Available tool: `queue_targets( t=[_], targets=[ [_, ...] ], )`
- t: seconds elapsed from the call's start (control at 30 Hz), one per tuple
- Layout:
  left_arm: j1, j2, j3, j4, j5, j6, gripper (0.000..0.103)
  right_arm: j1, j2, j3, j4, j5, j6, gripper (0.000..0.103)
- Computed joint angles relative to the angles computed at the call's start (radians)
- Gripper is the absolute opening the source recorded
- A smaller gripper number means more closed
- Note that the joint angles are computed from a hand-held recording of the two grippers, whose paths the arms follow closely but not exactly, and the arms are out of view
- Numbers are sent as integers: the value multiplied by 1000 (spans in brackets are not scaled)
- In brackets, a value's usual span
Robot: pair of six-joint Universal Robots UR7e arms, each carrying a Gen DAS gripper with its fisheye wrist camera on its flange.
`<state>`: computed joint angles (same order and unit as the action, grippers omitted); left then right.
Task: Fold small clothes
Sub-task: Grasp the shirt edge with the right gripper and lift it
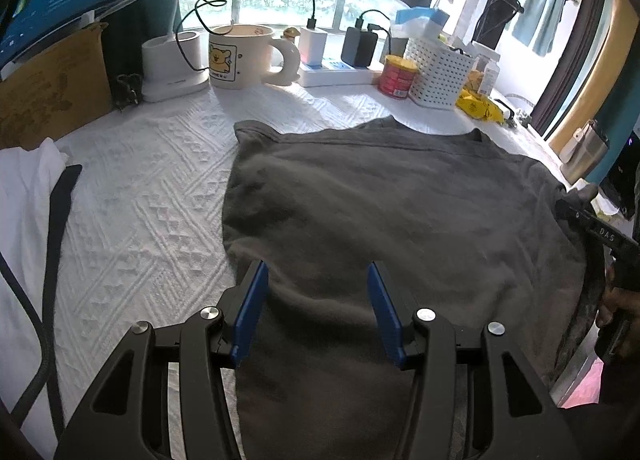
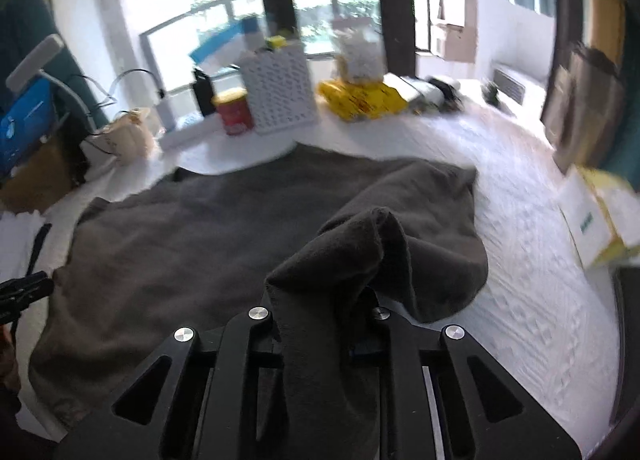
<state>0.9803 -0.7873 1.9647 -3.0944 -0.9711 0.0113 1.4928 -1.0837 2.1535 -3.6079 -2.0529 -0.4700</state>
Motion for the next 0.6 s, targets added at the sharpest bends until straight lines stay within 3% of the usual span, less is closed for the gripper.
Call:
queue_targets(
  t=[0.6],
  targets=[
    [38, -41, 41, -76, -46, 6, 51, 154, 130, -130, 164, 45, -61, 17]
  ],
)
